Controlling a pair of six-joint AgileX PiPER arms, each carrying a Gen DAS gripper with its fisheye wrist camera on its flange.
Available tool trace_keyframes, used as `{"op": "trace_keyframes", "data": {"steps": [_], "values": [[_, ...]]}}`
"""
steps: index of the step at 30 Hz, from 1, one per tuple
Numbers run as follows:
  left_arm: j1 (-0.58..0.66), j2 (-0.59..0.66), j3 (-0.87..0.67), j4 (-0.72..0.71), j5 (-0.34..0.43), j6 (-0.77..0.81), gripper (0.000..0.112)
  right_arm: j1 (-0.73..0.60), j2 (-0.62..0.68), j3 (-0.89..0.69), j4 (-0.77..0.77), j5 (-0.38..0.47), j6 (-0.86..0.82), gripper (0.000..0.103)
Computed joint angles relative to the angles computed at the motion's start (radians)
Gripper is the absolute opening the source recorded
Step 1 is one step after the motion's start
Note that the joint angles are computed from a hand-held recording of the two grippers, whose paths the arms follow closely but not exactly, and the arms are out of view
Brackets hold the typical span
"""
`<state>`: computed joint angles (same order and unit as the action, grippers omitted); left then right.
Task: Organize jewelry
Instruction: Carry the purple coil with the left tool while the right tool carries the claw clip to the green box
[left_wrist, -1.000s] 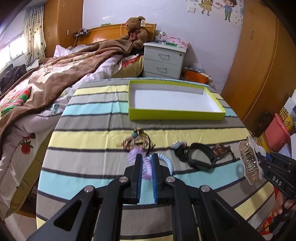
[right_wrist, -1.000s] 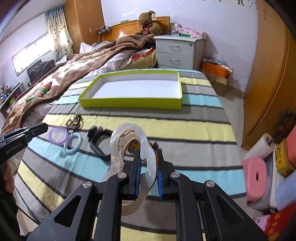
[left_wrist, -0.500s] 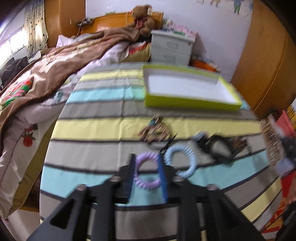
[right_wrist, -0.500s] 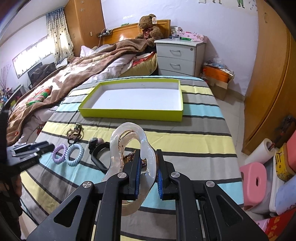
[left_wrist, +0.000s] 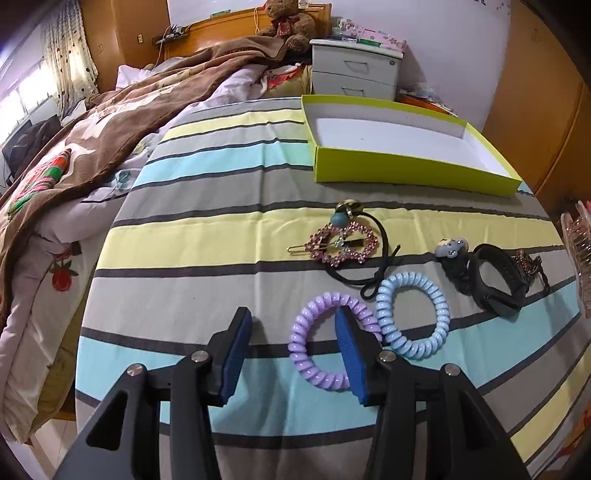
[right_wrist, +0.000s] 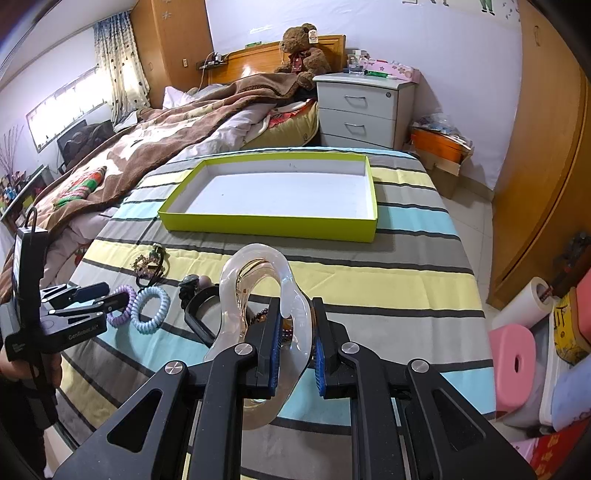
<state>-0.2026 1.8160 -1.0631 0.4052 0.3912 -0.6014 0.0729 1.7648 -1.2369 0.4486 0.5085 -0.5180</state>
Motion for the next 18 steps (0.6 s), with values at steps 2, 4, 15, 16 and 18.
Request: {"op": "trace_keyframes", "data": {"steps": [2, 4, 15, 16, 18], "values": [[0.001, -0.005, 0.003, -0.034, -0.009, 0.044, 0.035, 0.001, 0.004, -0.006, -0.006, 0.001, 0.008, 0.015], [-0.006, -0.01, 0.004, -0.043, -0.009, 0.06, 0.016, 0.002, 0.006, -0.009, -0.009, 0.001, 0.014, 0.015], [0.009, -0.055, 0.01, -0.21, -0.023, 0.213, 0.01, 0.004, 0.012, -0.029, -0.032, 0.003, 0.037, 0.015], [0.013, -0.06, 0.006, -0.232, -0.022, 0.235, 0.01, 0.005, 0.014, -0.035, -0.037, 0.004, 0.042, 0.015], [0.018, -0.071, -0.003, -0.246, -0.016, 0.25, 0.01, 0.007, 0.016, -0.049, -0.043, 0.007, 0.051, 0.015]]}}
